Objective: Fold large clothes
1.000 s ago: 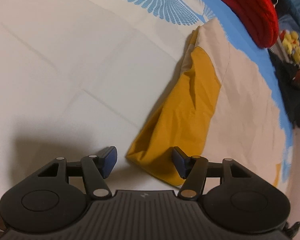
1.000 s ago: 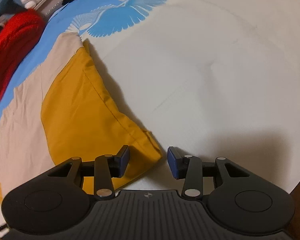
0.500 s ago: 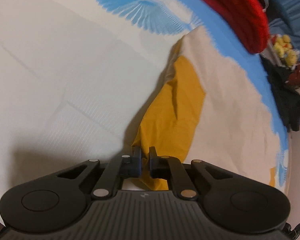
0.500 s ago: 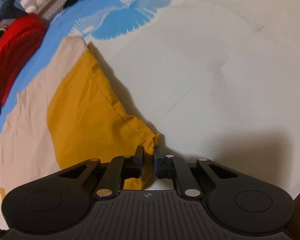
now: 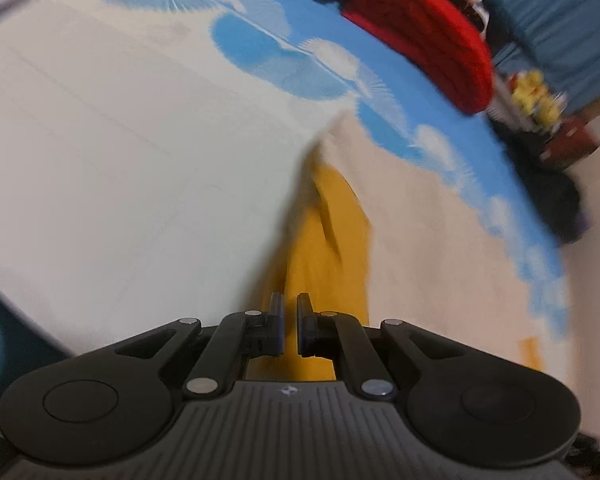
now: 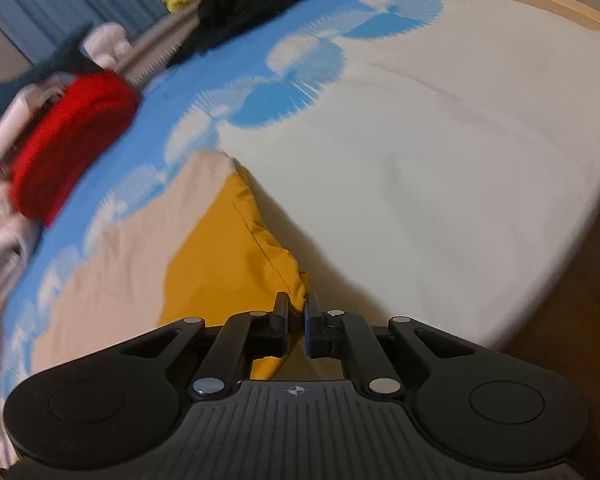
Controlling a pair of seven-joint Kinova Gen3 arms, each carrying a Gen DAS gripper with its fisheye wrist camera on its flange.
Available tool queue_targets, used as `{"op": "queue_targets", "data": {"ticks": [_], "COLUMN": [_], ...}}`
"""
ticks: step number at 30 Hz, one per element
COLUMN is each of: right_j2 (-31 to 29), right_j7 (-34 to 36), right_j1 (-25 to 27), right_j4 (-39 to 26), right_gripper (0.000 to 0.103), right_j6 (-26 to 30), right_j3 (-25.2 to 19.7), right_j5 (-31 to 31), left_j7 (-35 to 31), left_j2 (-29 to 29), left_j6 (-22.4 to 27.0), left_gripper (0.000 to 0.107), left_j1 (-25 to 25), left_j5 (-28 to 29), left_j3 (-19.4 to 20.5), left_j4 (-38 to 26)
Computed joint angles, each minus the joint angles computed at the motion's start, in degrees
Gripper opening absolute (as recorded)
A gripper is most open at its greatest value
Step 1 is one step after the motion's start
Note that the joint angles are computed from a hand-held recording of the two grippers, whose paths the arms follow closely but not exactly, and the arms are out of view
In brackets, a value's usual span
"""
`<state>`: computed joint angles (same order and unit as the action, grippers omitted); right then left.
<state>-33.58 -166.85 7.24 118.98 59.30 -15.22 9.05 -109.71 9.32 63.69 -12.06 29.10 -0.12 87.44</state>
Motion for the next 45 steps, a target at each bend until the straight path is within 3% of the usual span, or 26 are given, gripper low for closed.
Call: {"op": "queue_targets", "data": {"ticks": [3, 6, 10, 12, 15, 17, 19, 23, 30, 34, 37, 43, 45], "right_j2": [3.5, 4.7, 4.3, 5.3, 7.5, 10.4, 14.8, 16.4, 13.1, 7.9, 7.0, 12.5, 15.4], "right_j7": [-2.2, -5.5, -8.1, -6.4, -3.8, -1.5, 2.2, 1.1, -8.5, -11.8, -11.0, -8.4, -7.4], "right_j1": [2.5, 4.8, -1.7, -4.7, -10.9, -13.9, -14.5, -14.0, -14.6, -15.5, -15.0, -17.0, -19.1], "right_j4": [-1.4, -2.1, -0.4, 1.2, 3.3, 3.4, 2.5, 1.9, 0.0, -1.4, -2.4, -4.5, -5.0], "right_gripper": [0.009, 0.011, 0.011, 0.014, 0.014, 0.019, 0.02, 0.02, 0.02, 0.024, 0.028, 0.028, 0.028], "right_j6": [7.0, 11.2, 4.7, 0.2, -6.4, -7.4, -4.7, -2.5, 1.0, 2.7, 1.5, -2.1, -3.4], "right_j3": [-6.2, -14.0, -17.0, -16.5, -9.8, -5.3, -1.9, -0.6, -9.8, -16.6, -20.1, -23.8, -22.9], "right_j5": [1.0, 7.8, 17.2, 19.1, 16.7, 13.7, 9.0, 7.8, 18.9, 23.2, 24.4, 27.1, 28.4], "left_j7": [-4.9, -11.8, -18.7, -18.9, -17.4, -14.2, -12.1, -15.2, -19.5, -17.5, -16.3, -13.4, -12.4], "left_j2": [-1.7, -1.9, -1.8, -1.9, -1.6, -0.9, -0.8, -6.0, -13.5, -14.2, -13.9, -12.6, -11.8], "left_j6": [-3.9, -1.6, 1.1, -0.2, -3.6, -6.2, -7.4, -12.7, -20.2, -20.6, -18.6, -17.0, -15.9], "left_gripper": [0.013, 0.013, 0.033, 0.034, 0.039, 0.04, 0.04, 0.04, 0.04, 0.04, 0.031, 0.027, 0.027], "left_j1": [2.4, -2.5, 1.5, 5.7, 8.7, 13.5, 16.1, 10.9, 13.7, 14.3, 13.5, 12.0, 11.3], "left_j5": [-2.6, 2.3, 4.6, 1.6, -3.7, -8.4, -10.3, -4.0, 0.8, 3.2, 4.3, 3.0, 3.3], "left_j3": [-1.0, 4.1, 3.9, 3.4, 5.1, 2.3, 0.0, 3.5, 2.3, 0.4, -1.0, -1.2, -1.4], "left_j4": [1.4, 1.8, 2.5, 3.3, 6.2, 7.6, 8.4, 13.2, 20.6, 21.5, 21.2, 20.9, 20.6]}}
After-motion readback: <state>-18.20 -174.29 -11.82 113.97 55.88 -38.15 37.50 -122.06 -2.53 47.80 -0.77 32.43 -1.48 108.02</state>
